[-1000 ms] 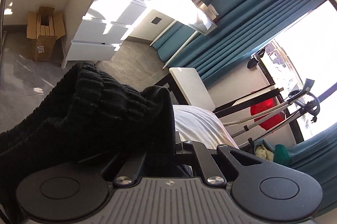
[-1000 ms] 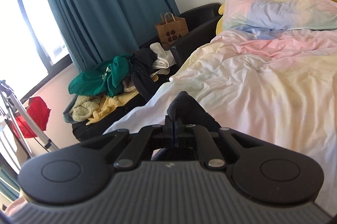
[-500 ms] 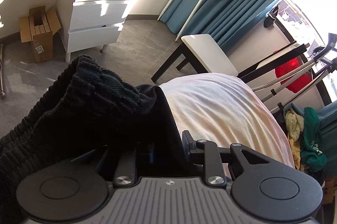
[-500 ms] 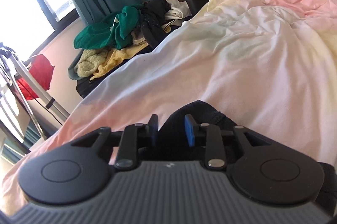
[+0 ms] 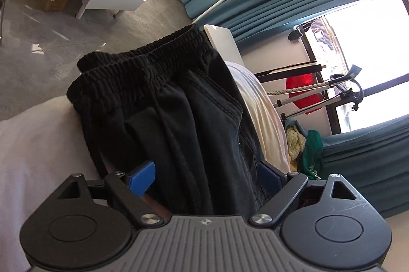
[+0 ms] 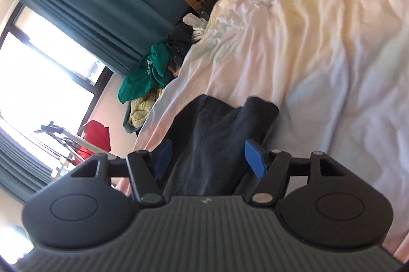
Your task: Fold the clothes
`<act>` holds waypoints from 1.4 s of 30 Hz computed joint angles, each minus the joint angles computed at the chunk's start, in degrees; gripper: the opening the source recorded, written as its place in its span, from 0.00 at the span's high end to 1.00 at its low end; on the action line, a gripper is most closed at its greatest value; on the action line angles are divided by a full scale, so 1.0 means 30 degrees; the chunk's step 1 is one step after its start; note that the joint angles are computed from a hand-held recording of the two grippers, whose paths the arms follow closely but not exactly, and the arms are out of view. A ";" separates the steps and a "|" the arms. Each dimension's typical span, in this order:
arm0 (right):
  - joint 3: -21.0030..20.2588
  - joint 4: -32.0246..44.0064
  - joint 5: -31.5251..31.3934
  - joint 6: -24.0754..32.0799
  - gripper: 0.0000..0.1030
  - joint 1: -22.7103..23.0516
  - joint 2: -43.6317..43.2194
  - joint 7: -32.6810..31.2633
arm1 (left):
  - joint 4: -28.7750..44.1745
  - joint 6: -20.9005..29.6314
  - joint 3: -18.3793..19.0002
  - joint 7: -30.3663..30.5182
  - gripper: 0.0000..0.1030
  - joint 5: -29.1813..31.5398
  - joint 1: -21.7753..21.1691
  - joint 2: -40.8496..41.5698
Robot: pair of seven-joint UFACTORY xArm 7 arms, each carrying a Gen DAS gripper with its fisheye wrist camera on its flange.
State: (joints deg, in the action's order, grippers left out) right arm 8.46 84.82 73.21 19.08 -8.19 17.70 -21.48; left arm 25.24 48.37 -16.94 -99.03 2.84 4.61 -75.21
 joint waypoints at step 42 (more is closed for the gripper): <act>-0.0551 -0.7284 0.1800 0.1459 0.91 -0.2819 -0.5354 0.0260 | 0.6438 1.1078 -0.3809 -0.1651 0.85 -0.0728 -0.1144 -0.3765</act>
State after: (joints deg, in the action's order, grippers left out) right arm 6.81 62.97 78.61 23.45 -16.65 1.64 -20.70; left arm 44.55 81.61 -28.37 -103.98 0.65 1.18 -86.51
